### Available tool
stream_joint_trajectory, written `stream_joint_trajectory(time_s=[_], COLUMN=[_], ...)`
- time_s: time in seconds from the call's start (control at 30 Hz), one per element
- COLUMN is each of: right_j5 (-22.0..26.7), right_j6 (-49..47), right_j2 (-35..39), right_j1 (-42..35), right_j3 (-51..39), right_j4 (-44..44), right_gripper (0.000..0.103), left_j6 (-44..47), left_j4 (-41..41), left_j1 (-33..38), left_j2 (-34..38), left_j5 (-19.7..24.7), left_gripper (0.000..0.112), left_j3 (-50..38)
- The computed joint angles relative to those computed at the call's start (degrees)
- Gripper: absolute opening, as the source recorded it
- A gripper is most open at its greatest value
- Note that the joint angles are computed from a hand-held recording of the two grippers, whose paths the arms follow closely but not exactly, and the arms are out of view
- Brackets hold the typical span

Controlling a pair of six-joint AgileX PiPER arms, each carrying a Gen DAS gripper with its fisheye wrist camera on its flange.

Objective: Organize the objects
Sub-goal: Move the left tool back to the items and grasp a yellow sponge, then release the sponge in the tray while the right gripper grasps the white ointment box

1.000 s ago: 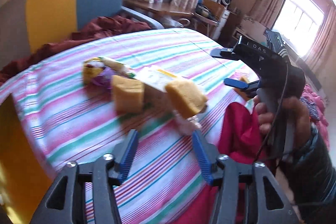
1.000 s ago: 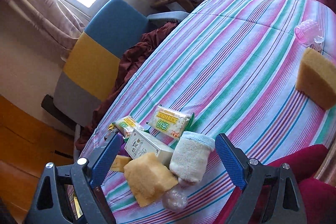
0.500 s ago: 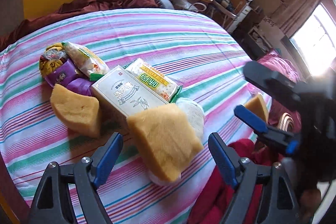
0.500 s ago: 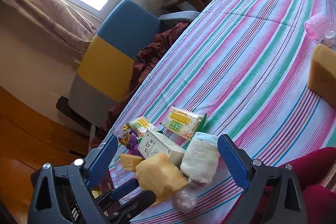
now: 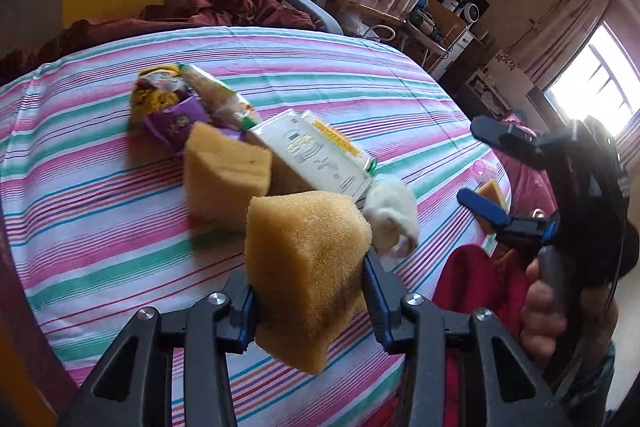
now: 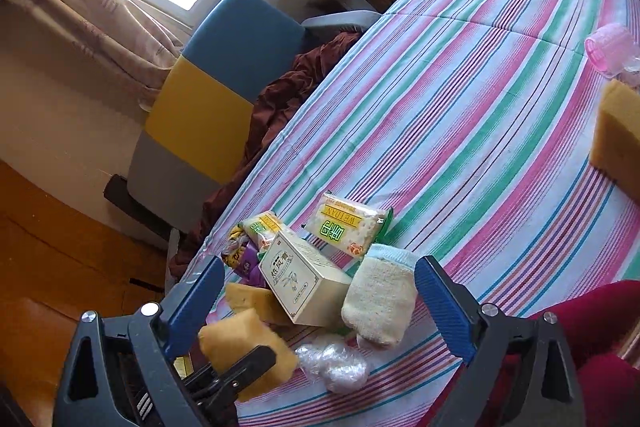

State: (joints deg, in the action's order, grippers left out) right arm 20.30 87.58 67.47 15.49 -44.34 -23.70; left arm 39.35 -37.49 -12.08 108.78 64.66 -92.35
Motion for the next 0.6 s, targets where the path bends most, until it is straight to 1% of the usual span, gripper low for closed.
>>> stream_joint_trajectory(time_s=[0.1, 0.23, 0.27, 0.33, 0.43, 0.53, 0.6], right_j5=[0.39, 3.89, 5.64, 10.75, 19.08, 24.31, 27.78], right_j6=[-11.02, -19.56, -19.31, -21.91, -25.6, -30.87, -34.07], right_j2=[1.73, 4.55, 5.45, 8.56, 14.53, 20.63, 25.04], right_j1=[-1.36, -1.01, -0.22, 1.46, 4.61, 5.82, 5.88], right_j3=[-1.54, -5.17, -6.52, -10.96, -19.01, -26.17, -31.16], right_j4=[9.97, 15.59, 14.52, 13.87, 11.42, 11.62, 11.81], right_gripper=[0.097, 0.097, 0.097, 0.095, 0.087, 0.08, 0.079], left_j6=[6.91, 15.33, 16.13, 18.25, 19.79, 19.59, 19.23], left_j4=[1.73, 2.75, 2.66, 0.7, -0.97, -1.81, -2.47], left_j1=[2.48, 4.6, 4.78, 6.24, 7.18, 7.91, 8.02], left_j2=[-4.15, -8.87, -9.39, -9.29, -9.28, -8.15, -7.81], left_j5=[-2.71, -7.62, -8.66, -8.45, -7.85, -6.71, -6.29], left_gripper=[0.044, 0.043, 0.043, 0.042, 0.041, 0.041, 0.041], left_j3=[8.44, 19.29, 21.07, 22.59, 22.77, 21.97, 21.71])
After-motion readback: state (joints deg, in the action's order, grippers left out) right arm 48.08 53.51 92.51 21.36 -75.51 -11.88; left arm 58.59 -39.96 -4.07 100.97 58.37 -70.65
